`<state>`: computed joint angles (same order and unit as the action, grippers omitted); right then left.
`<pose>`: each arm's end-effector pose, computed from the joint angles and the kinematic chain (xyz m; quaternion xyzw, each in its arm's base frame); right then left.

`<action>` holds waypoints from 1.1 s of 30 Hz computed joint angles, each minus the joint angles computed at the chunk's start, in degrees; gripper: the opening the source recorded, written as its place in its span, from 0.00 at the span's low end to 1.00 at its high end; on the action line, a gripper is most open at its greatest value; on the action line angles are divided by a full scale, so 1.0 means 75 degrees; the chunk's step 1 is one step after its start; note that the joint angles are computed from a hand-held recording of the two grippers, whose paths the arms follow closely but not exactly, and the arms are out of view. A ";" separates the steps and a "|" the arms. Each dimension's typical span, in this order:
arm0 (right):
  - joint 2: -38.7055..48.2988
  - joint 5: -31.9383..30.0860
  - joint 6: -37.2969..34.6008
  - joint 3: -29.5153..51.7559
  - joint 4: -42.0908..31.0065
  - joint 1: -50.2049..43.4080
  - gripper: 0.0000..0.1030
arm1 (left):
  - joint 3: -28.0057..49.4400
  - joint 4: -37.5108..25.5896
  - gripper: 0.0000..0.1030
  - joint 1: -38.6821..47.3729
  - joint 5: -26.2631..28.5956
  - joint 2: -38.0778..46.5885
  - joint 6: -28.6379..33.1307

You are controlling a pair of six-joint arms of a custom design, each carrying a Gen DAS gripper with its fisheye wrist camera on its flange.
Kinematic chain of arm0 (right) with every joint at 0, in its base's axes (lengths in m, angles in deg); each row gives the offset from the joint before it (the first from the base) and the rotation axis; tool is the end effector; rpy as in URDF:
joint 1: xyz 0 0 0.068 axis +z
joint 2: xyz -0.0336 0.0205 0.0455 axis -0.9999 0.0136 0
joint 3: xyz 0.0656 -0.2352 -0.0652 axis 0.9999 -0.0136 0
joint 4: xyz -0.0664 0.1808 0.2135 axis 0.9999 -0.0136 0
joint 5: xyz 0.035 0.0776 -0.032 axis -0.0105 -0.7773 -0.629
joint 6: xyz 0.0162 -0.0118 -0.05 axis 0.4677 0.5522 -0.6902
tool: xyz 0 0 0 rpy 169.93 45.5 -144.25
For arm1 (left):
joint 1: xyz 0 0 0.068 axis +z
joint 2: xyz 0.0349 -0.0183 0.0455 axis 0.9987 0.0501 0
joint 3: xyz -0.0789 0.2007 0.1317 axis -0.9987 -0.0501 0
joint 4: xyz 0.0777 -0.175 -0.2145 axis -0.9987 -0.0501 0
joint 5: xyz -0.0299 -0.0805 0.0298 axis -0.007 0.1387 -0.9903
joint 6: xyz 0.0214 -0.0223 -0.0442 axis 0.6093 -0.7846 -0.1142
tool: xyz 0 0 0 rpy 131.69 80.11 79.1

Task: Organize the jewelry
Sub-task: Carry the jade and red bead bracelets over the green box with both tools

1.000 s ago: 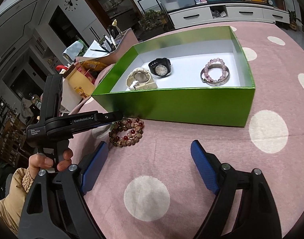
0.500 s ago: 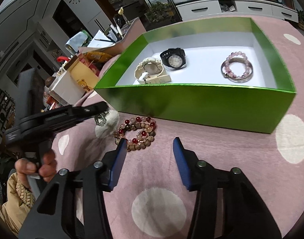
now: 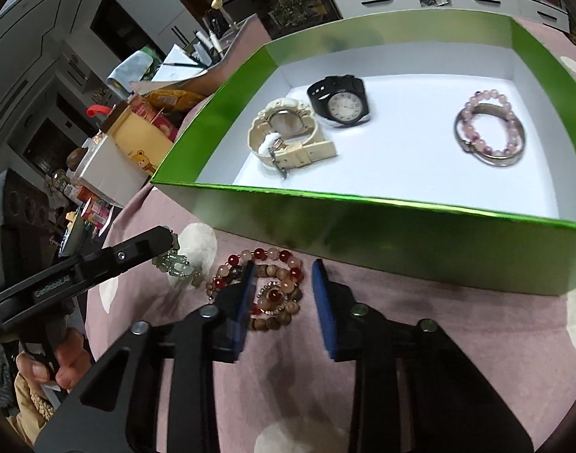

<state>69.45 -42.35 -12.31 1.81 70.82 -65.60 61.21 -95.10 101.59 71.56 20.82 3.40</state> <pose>0.1937 0.0947 0.1446 -0.0189 0.9261 0.2624 0.2703 0.1968 0.0289 0.1706 0.0084 0.9249 -0.2619 0.2755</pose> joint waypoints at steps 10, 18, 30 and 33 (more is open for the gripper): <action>-0.0873 0.0445 -0.0021 -0.0084 -0.0262 0.0430 0.07 | 0.0031 -0.0126 0.11 0.0273 0.0249 -0.0034 0.0233; -0.2741 0.0484 -0.0234 0.0154 -0.1483 0.0449 0.07 | 0.0259 -0.0735 0.11 0.0460 0.0481 -0.0662 0.0457; -0.4171 0.0113 -0.0687 0.0738 -0.2767 -0.0636 0.07 | 0.1078 -0.1507 0.11 0.0122 0.0456 -0.1262 0.0356; -0.4267 -0.0133 -0.0964 0.0946 -0.2969 -0.1188 0.07 | 0.1384 -0.1371 0.11 -0.0289 0.0129 -0.1219 0.0104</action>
